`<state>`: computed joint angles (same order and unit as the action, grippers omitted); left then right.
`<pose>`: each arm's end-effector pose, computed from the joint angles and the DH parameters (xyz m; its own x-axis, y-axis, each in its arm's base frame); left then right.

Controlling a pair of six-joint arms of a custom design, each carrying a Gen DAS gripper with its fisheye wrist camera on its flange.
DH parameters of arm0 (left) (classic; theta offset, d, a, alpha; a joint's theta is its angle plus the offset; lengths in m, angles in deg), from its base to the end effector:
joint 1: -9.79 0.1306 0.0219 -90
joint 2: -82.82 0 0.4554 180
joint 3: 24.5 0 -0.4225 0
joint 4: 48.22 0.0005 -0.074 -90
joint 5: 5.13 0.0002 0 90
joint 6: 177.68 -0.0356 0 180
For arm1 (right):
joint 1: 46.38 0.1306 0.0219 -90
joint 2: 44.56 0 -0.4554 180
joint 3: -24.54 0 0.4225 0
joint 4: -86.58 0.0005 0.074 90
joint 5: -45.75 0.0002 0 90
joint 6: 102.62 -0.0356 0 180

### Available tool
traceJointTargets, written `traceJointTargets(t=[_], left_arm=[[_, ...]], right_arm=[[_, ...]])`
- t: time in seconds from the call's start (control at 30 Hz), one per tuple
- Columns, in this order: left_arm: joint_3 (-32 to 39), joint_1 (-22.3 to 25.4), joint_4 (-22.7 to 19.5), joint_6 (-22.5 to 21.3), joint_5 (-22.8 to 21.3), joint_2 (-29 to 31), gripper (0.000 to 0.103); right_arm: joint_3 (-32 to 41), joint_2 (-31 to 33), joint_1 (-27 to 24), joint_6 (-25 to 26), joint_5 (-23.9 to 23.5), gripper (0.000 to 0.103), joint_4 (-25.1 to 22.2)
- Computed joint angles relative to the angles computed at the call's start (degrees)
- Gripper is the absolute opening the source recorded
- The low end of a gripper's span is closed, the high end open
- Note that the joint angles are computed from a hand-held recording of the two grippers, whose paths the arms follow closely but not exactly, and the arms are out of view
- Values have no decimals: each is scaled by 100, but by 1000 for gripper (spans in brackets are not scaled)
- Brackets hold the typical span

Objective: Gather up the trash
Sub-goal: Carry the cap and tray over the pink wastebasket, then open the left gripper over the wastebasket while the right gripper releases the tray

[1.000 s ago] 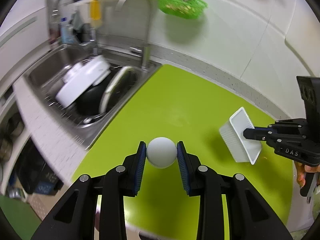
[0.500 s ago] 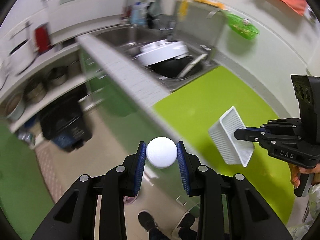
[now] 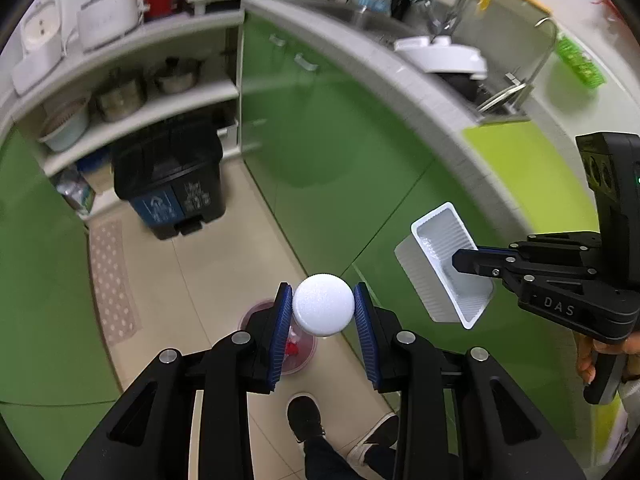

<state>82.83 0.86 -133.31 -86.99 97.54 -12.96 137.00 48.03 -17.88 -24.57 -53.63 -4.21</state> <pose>0.4092 -0.0727 0.6534 -0.8751 0.1256 -0.4674 0.2427 0.9494 -0.1993 0.4152 0.2315 0.6259 -0.9197 -0.2669 -0.2879 -0.3344 0.9168 0.2184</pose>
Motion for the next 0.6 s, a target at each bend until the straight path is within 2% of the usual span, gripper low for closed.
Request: traceJointTargets(t=[0.33, 0.53, 0.57, 0.6], left_arm=[[-1737, 288, 1224, -169, 284, 114, 32], [-2159, 350, 1572, -131, 381, 164, 32], [-2180, 363, 1604, -122, 371, 172, 34], [-2191, 371, 1622, -120, 354, 183, 50]], right_arm=[[-1495, -105, 30, -282, 155, 2, 916], [-1873, -156, -6, -365, 146, 2, 1156], [-1866, -142, -11, -372, 138, 2, 1162], [-1878, -140, -14, -373, 134, 2, 1183]])
